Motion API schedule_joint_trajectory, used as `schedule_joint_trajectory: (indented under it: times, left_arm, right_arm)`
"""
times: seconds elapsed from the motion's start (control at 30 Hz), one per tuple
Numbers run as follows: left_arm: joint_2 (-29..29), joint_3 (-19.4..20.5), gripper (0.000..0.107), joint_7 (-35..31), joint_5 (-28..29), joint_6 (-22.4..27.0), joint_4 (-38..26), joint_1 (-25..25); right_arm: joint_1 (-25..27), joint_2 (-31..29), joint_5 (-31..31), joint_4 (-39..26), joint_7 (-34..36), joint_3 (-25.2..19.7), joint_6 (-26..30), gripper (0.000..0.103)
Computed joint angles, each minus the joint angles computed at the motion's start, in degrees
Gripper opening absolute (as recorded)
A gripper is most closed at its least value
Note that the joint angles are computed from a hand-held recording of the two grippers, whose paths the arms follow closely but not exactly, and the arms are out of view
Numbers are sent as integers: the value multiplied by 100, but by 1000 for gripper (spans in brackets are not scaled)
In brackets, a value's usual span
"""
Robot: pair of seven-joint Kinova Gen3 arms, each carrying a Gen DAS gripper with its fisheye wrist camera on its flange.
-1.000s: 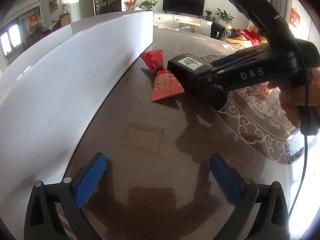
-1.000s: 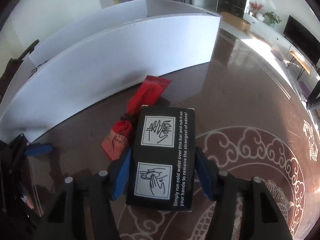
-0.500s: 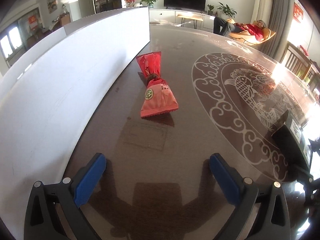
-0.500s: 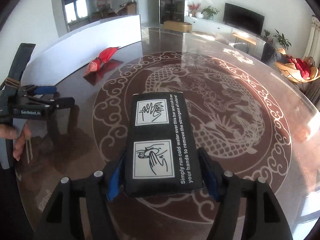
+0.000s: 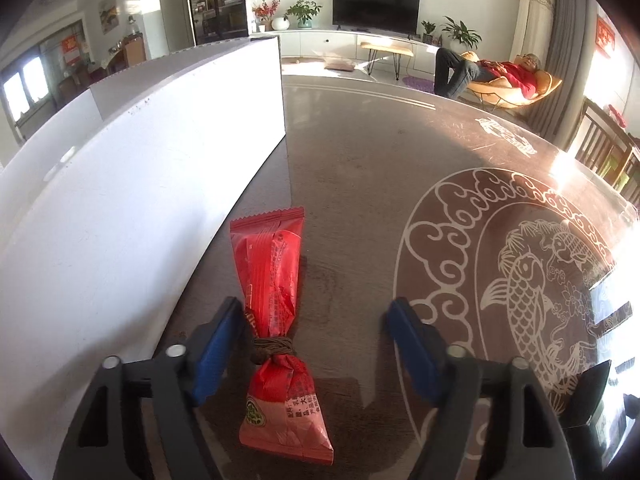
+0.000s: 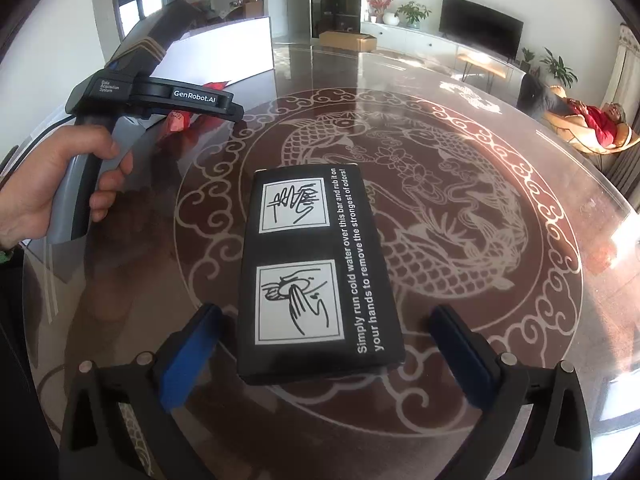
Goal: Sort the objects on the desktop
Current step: 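Lift the black box with the right tool while the left tool grasps the red candy packet, then hold the black box and red packet above the table with both tools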
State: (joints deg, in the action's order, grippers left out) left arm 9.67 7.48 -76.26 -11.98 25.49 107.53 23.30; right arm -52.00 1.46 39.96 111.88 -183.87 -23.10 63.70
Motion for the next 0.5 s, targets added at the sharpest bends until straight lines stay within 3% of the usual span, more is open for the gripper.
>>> schedule_joint_trajectory:
  times: [0.03, 0.07, 0.17, 0.3, 0.4, 0.5]
  left_arm:
    - [-93, 136, 28, -233, 55, -114, 130, -133]
    - [-174, 166, 22, -466, 194, -134, 219, -181]
    - [-653, 130, 21, -1087, 892, -182, 713, -297]
    - [-1583, -486, 20, -1645, 1824, -123, 1569, 243]
    - [-2046, -8, 21, -1814, 2166, -88, 1948, -249]
    - [-2055, 545, 30, -1460, 1879, -83, 1928, -672]
  right_arm:
    - [1, 1, 1, 1, 1, 1, -1, 103]
    - [4, -4, -1, 3, 8, 5, -5, 103]
    - [11, -7, -1, 10, 12, 6, -13, 103]
    - [12, -6, 0, 8, 11, 3, -10, 103]
    - [13, -8, -2, 9, 12, 3, -10, 103]
    - [13, -7, -3, 6, 12, 2, -8, 103]
